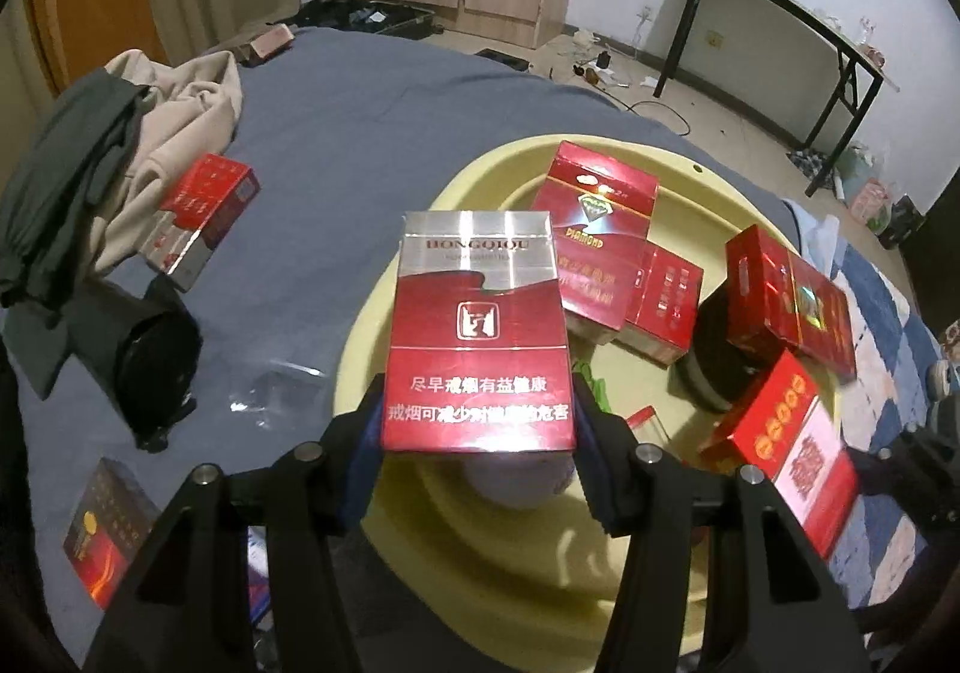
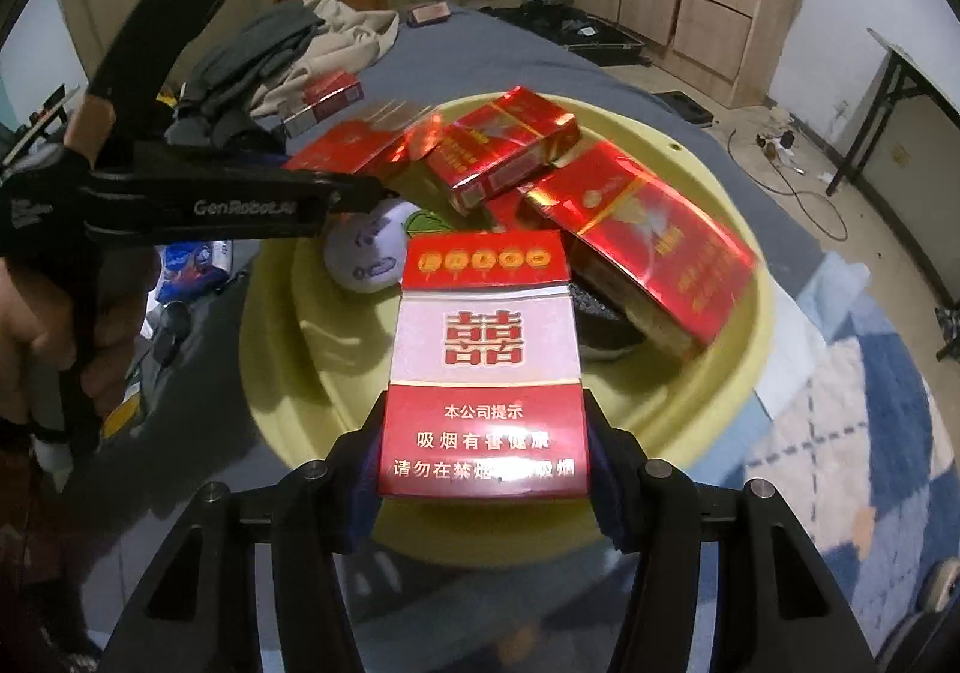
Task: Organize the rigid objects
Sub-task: 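Carry both red packs to the yellow tray and release them, then grasp the silver device with left tool while right tool grasps black foam cylinder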
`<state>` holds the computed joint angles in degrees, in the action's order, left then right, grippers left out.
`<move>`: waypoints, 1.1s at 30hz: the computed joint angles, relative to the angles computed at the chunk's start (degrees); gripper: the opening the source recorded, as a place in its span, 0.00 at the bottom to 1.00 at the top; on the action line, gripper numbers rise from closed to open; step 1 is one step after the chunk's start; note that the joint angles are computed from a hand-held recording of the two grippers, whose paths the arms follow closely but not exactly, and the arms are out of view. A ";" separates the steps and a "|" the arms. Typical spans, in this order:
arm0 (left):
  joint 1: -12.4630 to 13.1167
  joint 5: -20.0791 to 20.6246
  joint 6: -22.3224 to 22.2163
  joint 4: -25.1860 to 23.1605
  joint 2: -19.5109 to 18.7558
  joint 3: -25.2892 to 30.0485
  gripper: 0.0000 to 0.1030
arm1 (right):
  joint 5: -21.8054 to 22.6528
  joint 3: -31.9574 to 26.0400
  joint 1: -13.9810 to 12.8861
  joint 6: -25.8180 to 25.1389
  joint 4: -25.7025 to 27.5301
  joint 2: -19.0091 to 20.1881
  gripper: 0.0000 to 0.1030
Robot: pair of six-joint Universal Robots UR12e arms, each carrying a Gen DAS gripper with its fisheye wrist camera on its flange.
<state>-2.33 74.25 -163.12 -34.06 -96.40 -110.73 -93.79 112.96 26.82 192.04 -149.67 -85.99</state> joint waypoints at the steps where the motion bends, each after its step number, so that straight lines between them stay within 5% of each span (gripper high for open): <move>1: -0.15 0.06 0.07 0.03 -0.08 0.04 0.56 | 0.24 -0.36 0.01 -0.17 0.11 0.53 0.54; 22: -0.88 1.14 1.81 0.56 -0.53 -0.05 0.56 | 0.18 -3.24 0.02 1.14 2.42 5.15 0.54; 29: -0.50 -0.41 0.25 -0.33 -0.42 0.15 0.57 | -0.37 -2.29 0.57 1.01 0.49 3.96 0.69; 33: -0.49 -0.31 -0.55 2.93 0.58 -0.70 0.89 | -0.67 -1.46 0.83 2.01 -0.20 2.53 0.88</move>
